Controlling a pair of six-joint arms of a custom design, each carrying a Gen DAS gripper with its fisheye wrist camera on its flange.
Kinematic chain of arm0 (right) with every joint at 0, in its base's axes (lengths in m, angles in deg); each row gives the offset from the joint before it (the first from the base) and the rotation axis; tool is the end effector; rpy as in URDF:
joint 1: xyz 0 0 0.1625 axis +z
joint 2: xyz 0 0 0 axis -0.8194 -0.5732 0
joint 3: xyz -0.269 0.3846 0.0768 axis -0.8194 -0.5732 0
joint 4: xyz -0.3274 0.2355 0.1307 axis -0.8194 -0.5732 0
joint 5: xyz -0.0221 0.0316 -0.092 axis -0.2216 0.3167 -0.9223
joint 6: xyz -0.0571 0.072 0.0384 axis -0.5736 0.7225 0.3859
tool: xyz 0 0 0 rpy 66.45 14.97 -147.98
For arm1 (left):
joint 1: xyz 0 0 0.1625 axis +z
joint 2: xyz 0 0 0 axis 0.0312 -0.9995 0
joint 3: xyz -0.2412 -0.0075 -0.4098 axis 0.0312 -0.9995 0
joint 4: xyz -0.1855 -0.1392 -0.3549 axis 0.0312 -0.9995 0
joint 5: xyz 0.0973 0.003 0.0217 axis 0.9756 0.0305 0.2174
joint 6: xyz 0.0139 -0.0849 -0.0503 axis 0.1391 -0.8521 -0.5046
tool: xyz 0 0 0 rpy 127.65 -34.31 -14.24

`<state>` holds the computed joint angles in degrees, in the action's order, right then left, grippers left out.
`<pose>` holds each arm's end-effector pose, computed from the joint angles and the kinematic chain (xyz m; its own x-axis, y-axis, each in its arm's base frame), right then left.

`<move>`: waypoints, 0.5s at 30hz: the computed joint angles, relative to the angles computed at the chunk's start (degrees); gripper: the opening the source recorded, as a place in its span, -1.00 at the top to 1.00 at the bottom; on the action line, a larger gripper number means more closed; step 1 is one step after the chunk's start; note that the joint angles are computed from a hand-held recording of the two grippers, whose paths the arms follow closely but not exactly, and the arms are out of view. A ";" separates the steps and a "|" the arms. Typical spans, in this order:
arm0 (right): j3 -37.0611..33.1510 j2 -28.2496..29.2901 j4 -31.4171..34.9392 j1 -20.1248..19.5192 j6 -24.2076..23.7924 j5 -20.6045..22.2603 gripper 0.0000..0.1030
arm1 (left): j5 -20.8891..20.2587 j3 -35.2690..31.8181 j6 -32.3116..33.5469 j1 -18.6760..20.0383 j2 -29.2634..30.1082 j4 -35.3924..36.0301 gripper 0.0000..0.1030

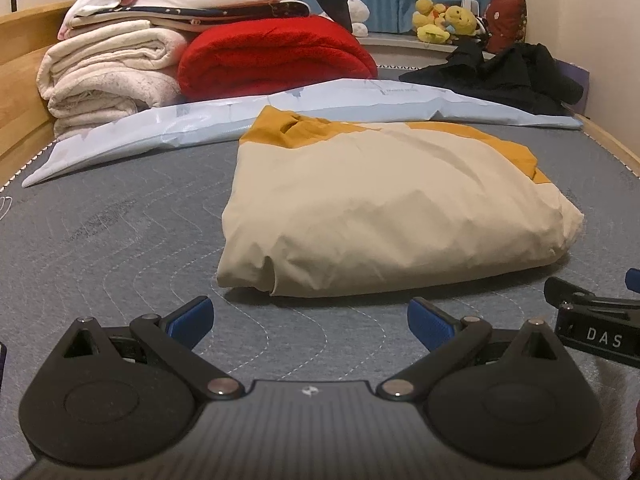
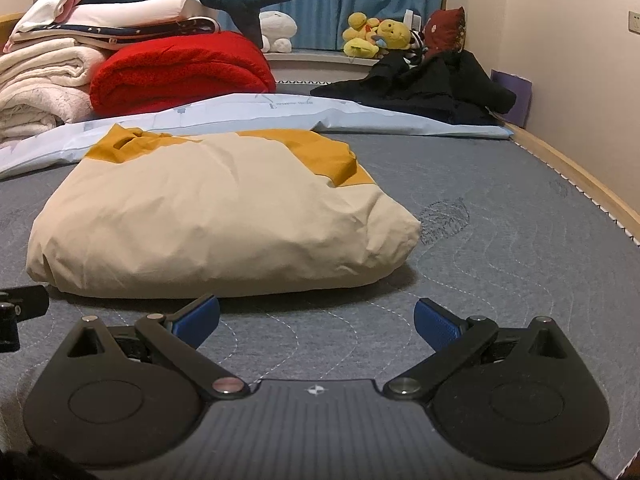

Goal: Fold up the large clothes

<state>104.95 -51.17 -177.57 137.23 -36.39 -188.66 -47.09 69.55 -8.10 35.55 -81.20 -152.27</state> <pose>0.0167 -0.7100 0.3759 -0.6499 -0.2374 0.7220 -0.6919 0.5778 -0.4328 -0.4763 -0.6516 -0.0429 -0.6014 -0.3515 -0.7174 0.4062 0.6388 -0.6534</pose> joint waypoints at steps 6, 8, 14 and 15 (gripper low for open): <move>0.33 -0.05 0.04 0.03 -0.57 0.10 -0.99 | 0.23 0.47 1.00 -0.05 -0.12 -1.34 -1.00; 0.46 -0.14 0.01 -0.01 -0.53 0.40 -0.99 | 0.56 0.47 1.03 -0.13 -0.03 -1.19 -1.00; 0.72 -0.22 -0.10 0.00 -0.71 0.58 -0.99 | 1.20 0.15 0.54 -0.21 0.15 0.31 -1.00; 0.75 -0.22 -0.21 0.00 -0.77 0.63 -0.99 | 1.18 0.18 0.63 -0.20 0.14 0.30 -1.00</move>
<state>105.69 -51.39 -177.78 137.23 -37.17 -188.02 -45.91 69.73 -7.47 35.34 -81.07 -151.97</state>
